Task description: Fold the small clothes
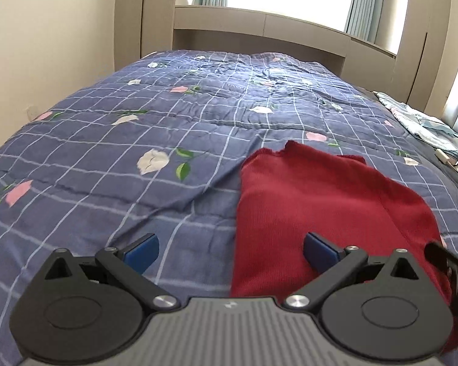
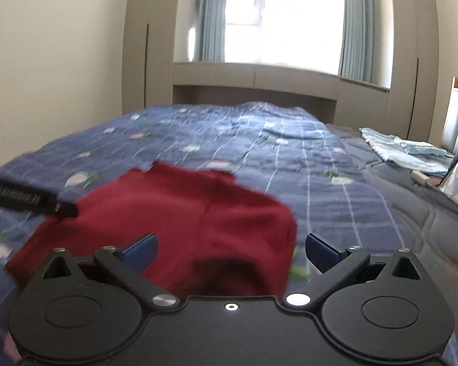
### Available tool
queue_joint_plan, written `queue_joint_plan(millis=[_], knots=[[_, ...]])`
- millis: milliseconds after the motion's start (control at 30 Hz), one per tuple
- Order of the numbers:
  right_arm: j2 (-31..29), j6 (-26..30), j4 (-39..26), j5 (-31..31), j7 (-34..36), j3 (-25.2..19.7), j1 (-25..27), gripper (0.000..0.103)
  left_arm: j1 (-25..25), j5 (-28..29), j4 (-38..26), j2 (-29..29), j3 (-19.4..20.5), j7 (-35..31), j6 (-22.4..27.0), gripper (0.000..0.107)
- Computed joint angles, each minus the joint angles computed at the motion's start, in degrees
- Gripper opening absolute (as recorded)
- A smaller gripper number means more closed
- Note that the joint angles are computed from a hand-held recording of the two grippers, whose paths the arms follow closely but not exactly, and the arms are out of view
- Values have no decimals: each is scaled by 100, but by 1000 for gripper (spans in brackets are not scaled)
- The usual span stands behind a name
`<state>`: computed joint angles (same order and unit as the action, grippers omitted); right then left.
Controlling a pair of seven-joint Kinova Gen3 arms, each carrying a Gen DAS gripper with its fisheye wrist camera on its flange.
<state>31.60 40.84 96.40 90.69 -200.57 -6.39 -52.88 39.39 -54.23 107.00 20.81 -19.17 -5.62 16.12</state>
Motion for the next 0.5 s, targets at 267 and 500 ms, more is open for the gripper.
queue_joint_plan(millis=[267,500], knots=[[220,845,-50,-728,405,145,-544,102,140,-747,388,-225,-28,821,-40,102],[111,512,145,-850,-283,180,-439,102,-126,-824,490,-296,257,961,-110,102]])
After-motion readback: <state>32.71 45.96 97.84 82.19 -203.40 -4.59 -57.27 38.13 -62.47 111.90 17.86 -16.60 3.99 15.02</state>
